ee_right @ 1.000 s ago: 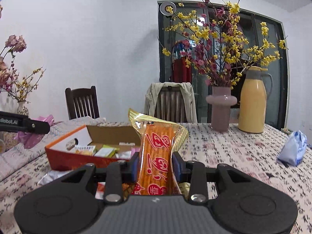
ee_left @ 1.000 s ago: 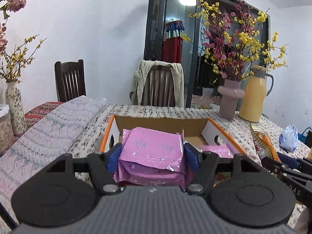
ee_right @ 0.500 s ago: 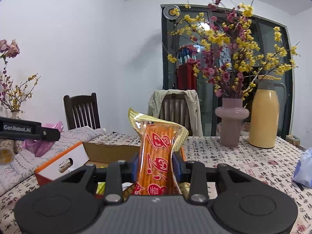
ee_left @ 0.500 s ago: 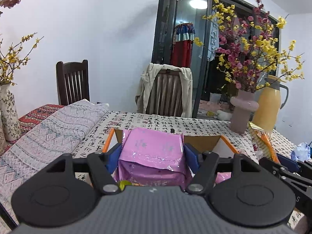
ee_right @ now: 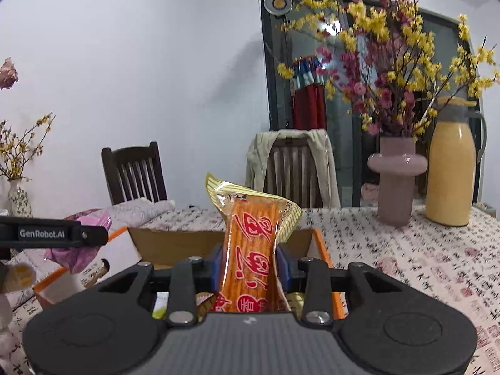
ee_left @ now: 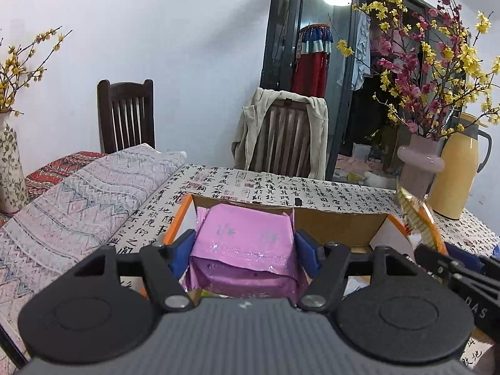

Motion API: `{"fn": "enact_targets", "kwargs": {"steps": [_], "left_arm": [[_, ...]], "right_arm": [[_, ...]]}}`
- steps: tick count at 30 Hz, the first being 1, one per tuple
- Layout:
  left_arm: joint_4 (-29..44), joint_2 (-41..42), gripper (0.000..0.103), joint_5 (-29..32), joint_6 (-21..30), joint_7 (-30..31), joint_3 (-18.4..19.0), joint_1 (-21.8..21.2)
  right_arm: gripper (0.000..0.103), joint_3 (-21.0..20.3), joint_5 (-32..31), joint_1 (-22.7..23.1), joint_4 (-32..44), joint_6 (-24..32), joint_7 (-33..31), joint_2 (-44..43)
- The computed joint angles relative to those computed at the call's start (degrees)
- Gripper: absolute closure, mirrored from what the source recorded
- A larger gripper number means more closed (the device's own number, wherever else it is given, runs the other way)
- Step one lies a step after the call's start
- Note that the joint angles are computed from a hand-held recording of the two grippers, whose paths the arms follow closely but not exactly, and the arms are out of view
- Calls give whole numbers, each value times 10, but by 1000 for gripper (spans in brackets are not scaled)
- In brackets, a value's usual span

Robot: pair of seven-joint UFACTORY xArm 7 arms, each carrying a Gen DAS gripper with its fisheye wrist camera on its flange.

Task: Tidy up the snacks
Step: 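Carry the pink packet with the left tool while the right tool carries the orange packet into the box, then open both tools and move them back toward the remaining packets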

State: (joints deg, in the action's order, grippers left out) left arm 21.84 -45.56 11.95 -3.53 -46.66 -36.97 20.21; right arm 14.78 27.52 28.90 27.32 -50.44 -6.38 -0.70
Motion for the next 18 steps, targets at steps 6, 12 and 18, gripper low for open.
{"fn": "enact_targets", "kwargs": {"steps": [6, 12, 18], "left_arm": [[-17, -21, 23, -10, -17, -14, -10, 2], [-35, -68, 0, -32, -35, -46, -30, 22], [-34, -70, 0, -33, -34, -49, -32, 26]], "right_arm": [[58, 9, 44, 10, 3, 23, -30, -4], [0, 7, 34, 8, -13, 3, 2, -12], [0, 7, 55, 7, -10, 9, 3, -11]]}}
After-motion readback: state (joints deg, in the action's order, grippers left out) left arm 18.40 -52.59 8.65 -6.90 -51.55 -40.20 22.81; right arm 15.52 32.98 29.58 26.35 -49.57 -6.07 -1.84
